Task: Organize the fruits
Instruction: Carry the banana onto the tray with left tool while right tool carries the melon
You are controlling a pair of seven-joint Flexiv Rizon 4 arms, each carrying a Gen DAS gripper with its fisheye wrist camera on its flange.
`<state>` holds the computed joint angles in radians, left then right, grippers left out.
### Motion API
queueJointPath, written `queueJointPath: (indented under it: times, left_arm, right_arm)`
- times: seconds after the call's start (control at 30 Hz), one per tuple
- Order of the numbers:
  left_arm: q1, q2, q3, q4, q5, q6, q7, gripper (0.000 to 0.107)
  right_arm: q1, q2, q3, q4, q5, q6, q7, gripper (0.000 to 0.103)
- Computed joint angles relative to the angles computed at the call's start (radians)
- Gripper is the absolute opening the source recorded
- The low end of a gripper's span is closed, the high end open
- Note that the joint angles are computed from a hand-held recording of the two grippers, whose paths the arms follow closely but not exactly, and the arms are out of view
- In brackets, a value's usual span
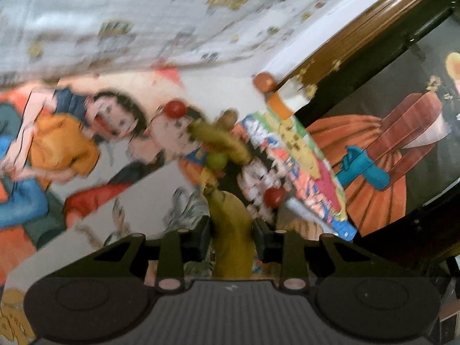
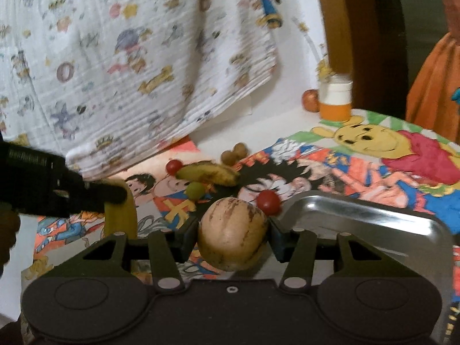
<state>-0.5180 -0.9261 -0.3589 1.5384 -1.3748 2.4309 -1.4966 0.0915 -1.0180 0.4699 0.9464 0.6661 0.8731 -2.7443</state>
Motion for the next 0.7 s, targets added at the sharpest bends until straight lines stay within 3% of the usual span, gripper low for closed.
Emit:
queueJointPath:
  times: [0.17, 0.37, 0.7]
  left_arm:
    - [-0.002, -0.034, -0.012, -0.137, -0.025, 0.051, 0.177, 0.032]
    - [0.014, -0.085, -0.044, -0.295, 0.005, 0.029, 0.303, 0.032]
    - [0.026, -0.159, -0.06, -0.481, 0.046, -0.186, 0.422, 0.032]
  right_arm:
    - [-0.016, -0.004, -0.005, -0.009, 0.016, 0.057, -0.004, 0.054]
    - [-0.024, -0.028, -0.019, -0.034, 0.003, 0.104, 0.043, 0.054]
    - [-0.011, -0.067, -0.038, -0.038, -0.074, 0.235, 0.127, 0.054]
